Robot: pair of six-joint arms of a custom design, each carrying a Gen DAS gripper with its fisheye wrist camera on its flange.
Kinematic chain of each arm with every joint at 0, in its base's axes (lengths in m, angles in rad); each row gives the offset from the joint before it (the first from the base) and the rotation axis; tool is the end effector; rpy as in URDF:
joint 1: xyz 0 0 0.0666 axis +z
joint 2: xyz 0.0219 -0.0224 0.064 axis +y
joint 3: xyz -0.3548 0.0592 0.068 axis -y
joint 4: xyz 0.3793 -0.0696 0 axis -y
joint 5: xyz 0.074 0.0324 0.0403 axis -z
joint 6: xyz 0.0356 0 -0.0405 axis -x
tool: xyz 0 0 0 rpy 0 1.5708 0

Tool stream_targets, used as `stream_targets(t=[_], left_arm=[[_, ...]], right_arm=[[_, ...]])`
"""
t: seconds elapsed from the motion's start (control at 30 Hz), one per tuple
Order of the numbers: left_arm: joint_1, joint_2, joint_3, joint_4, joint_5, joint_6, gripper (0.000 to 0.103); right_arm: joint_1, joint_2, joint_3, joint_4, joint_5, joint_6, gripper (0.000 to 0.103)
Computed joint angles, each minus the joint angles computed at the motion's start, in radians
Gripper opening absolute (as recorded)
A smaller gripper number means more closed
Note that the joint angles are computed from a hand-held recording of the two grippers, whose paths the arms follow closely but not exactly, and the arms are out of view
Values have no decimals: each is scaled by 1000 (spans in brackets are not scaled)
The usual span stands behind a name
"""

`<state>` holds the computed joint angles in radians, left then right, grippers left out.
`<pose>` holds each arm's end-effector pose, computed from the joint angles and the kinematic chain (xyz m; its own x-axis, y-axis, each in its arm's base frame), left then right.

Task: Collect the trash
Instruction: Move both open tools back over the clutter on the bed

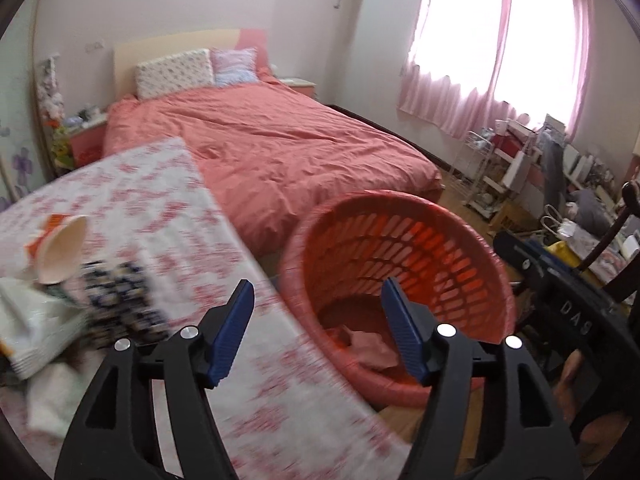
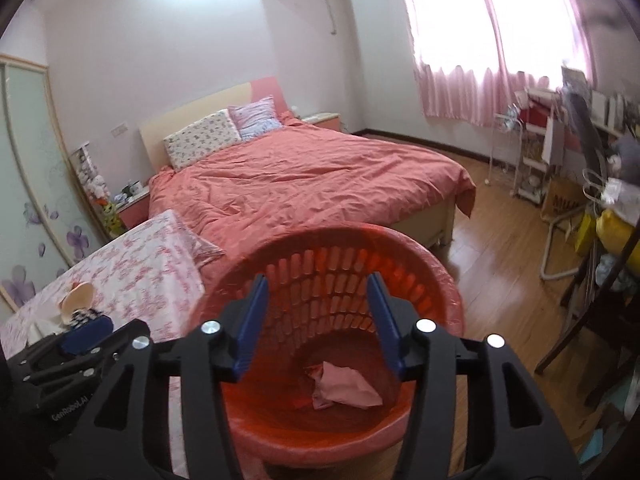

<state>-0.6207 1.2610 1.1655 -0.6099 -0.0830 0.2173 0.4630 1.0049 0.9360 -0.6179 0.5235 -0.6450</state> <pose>0.3588 -0.2534 0.3819 -0.6289 0.1855 -0.7550 0.4021 0.9087 -0.1117 0.3198 0.1393 0.3738 -0.4780 0.3434 -0.8085 0.3083 0.9274 0.2116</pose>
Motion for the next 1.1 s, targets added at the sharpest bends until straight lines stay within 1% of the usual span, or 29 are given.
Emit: stream_targets(t=[0.1, 0.27, 0.43, 0.53, 0.63, 0.7, 0.8, 0.93, 1.0, 1.07, 1.1], left_arm=[[25, -84, -56, -10, -53, -10, 67], [107, -201, -132, -26, -81, -5, 68], [236, -304, -198, -54, -88, -2, 68], [336, -343, -228, -73, -77, -11, 68], [444, -362, -246, -94, -52, -15, 68], [486, -368, -252, -99, -40, -14, 68], [547, -385, -269, -97, -23, -20, 68], [585, -386, -278, -92, 5, -26, 68], [601, -393, -286, -90, 22, -32, 68], [613, -397, -291, -89, 42, -39, 68], [615, -396, -292, -88, 48, -42, 68]], right_arm=[[55, 17, 32, -7, 8, 10, 53], [150, 89, 105, -14, 1, 18, 53], [229, 214, 205, -16, -46, 23, 53], [267, 311, 288, -31, -63, 40, 53], [282, 392, 364, -57, -77, 43, 53], [291, 448, 419, -65, -92, 42, 53], [300, 502, 475, -71, -94, 50, 53], [299, 563, 540, -85, -113, 49, 53], [294, 599, 575, -111, -121, 37, 53], [283, 623, 596, -136, -147, 32, 53], [279, 632, 602, -145, -160, 30, 49]])
